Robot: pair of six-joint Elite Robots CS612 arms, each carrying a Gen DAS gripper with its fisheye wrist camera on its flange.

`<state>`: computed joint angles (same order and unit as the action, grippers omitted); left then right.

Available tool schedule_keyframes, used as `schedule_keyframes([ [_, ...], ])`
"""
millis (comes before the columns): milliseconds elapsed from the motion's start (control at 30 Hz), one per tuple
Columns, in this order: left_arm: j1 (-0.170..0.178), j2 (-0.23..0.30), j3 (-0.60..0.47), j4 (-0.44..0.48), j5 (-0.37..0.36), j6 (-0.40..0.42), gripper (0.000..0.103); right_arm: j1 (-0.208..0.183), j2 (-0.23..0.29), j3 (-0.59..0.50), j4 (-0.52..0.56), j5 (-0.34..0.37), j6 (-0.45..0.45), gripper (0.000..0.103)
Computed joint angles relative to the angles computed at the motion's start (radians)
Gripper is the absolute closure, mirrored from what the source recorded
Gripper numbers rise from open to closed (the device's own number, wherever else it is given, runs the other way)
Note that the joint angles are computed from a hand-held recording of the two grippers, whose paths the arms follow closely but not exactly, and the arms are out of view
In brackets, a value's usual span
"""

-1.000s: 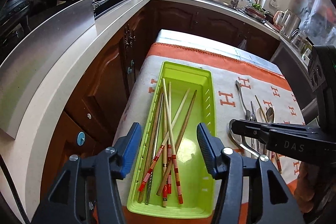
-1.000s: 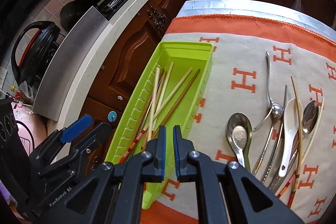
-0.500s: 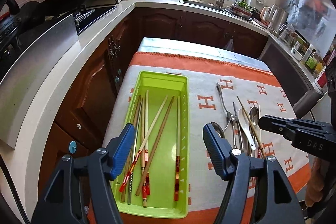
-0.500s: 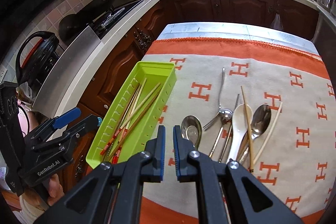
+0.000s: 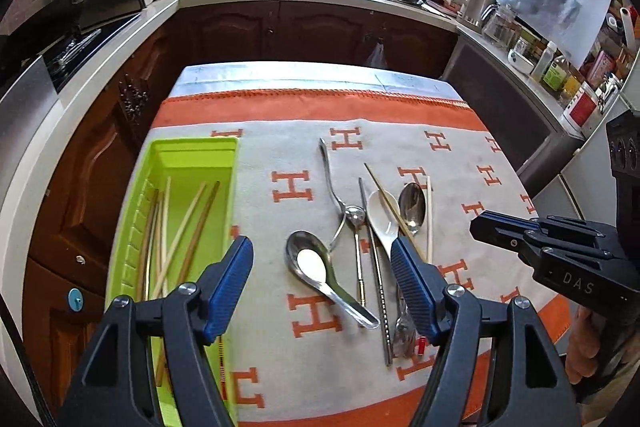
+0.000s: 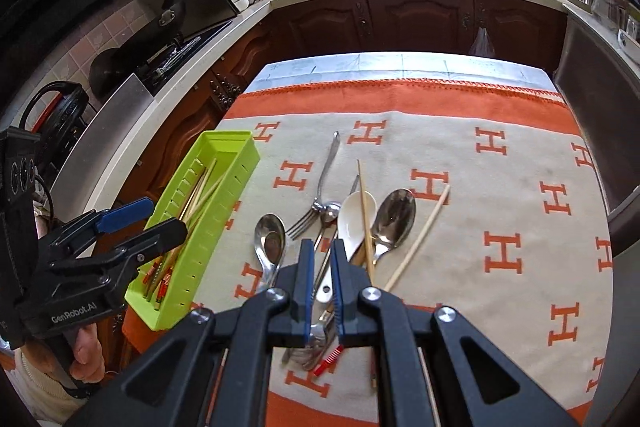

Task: Organize utensils
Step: 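Move both tools back to the utensils on the cloth, then grasp a red-tipped wooden chopstick with the right tool while the left tool grasps the white ceramic spoon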

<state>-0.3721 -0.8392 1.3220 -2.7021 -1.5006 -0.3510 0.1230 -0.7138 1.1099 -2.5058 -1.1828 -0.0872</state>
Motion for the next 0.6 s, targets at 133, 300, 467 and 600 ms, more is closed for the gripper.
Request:
schedule_keyframes([
  [133, -0.012, 0.037, -0.05, 0.045, -0.021, 0.006, 0.034, -0.01, 0.01, 0.005, 0.016, -0.002, -0.022, 0.095],
  [300, -0.016, 0.088, -0.118, 0.118, -0.08, -0.005, 0.035, -0.019, 0.037, -0.007, 0.066, 0.012, -0.058, 0.095],
  [467, -0.014, 0.136, -0.181, 0.192, -0.133, -0.022, 0.043, -0.018, 0.069, -0.035, 0.125, 0.022, -0.09, 0.094],
  [600, -0.012, 0.156, -0.21, 0.231, -0.155, -0.034, 0.05, -0.015, 0.09, -0.058, 0.17, 0.031, -0.116, 0.09],
])
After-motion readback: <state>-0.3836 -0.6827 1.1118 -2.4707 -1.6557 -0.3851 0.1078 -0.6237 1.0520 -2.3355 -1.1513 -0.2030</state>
